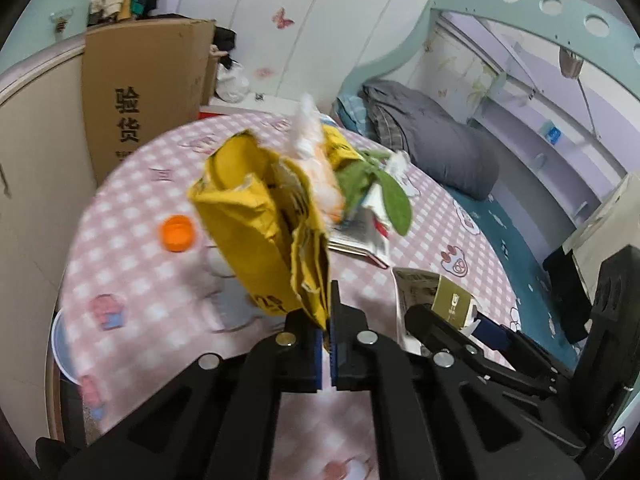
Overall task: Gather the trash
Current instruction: 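Carry the yellow bag and gold box over the wastebasket, then open both grippers to drop the bag and box into the wastebasket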
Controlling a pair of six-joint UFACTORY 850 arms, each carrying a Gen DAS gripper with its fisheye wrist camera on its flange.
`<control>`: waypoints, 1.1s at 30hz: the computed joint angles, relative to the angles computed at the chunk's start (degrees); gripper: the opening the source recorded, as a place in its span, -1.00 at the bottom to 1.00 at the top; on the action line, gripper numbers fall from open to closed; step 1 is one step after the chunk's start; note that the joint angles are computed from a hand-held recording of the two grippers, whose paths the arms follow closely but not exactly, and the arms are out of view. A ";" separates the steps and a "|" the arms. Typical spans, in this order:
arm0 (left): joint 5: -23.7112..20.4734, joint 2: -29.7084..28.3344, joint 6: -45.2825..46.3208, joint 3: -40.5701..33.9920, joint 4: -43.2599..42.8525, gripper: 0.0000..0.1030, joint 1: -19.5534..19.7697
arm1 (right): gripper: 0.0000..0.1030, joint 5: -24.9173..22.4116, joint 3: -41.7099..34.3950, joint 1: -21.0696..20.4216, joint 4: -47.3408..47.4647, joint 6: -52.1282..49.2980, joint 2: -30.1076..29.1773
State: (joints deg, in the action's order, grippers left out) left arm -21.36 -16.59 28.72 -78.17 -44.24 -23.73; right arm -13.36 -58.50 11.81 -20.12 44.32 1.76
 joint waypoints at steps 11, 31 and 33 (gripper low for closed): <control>-1.84 8.02 6.87 8.80 -8.70 -0.96 12.14 | 0.31 -1.30 -11.71 10.63 11.60 -14.34 -10.00; -3.30 -3.88 -16.09 0.91 10.65 -0.95 33.56 | 0.65 -12.09 -59.63 20.29 35.13 -40.19 -50.43; -4.14 -5.74 -18.23 -0.69 12.76 -0.95 34.55 | 0.65 -13.87 -62.15 20.34 34.73 -38.95 -52.38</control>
State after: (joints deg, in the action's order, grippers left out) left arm -25.50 -22.32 10.49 -78.86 -31.47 10.82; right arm -27.23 -120.65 32.15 14.61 5.37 -50.62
